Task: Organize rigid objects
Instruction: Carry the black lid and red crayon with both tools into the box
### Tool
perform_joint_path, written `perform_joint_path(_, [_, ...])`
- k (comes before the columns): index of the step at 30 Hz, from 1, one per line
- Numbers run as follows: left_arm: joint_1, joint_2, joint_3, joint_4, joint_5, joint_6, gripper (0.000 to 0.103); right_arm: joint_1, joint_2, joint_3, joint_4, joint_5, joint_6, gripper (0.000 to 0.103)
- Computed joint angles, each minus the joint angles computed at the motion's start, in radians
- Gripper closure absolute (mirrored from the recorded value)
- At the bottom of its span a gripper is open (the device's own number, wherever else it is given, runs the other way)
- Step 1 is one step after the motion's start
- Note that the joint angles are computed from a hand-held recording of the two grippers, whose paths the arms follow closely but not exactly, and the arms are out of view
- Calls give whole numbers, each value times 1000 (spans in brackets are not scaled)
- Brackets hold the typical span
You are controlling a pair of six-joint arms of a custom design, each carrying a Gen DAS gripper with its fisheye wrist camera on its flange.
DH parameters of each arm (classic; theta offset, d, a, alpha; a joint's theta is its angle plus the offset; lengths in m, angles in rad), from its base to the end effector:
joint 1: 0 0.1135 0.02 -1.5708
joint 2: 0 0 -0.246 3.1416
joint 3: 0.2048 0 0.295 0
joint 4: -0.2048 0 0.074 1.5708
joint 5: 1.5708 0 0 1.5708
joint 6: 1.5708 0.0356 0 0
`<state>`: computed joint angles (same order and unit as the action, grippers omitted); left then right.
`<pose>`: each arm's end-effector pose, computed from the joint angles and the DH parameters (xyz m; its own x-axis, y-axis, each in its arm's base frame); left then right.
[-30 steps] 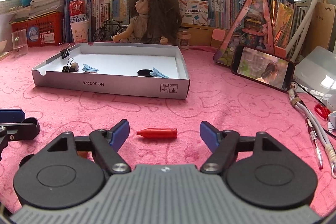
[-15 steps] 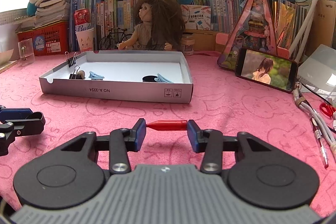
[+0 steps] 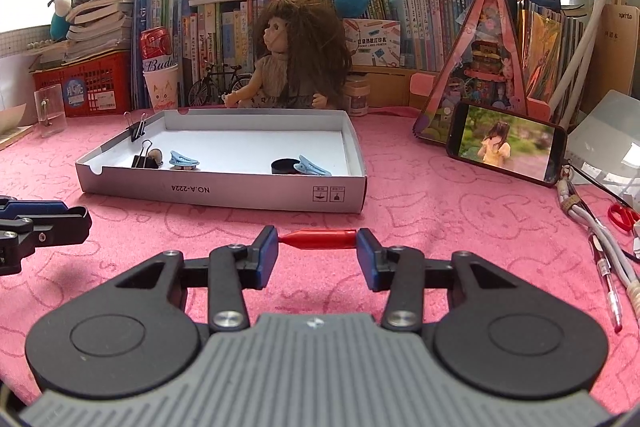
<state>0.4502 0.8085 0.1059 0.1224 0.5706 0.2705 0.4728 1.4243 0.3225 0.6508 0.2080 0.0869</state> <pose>0.1851 0.0681 0.0936 -0.4648 0.0251 -0.8851 0.1710 0.9833 -0.0618 0.2403 0.1146 0.0789 -0.4109 -0.1148 -0.9044 -0.2453 0.9694 -0.0116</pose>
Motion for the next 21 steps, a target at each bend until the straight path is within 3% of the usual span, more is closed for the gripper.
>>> perform_joint_path(21, [-11, 170, 93, 110, -44, -70, 73, -17, 12, 15, -3, -8, 26, 54])
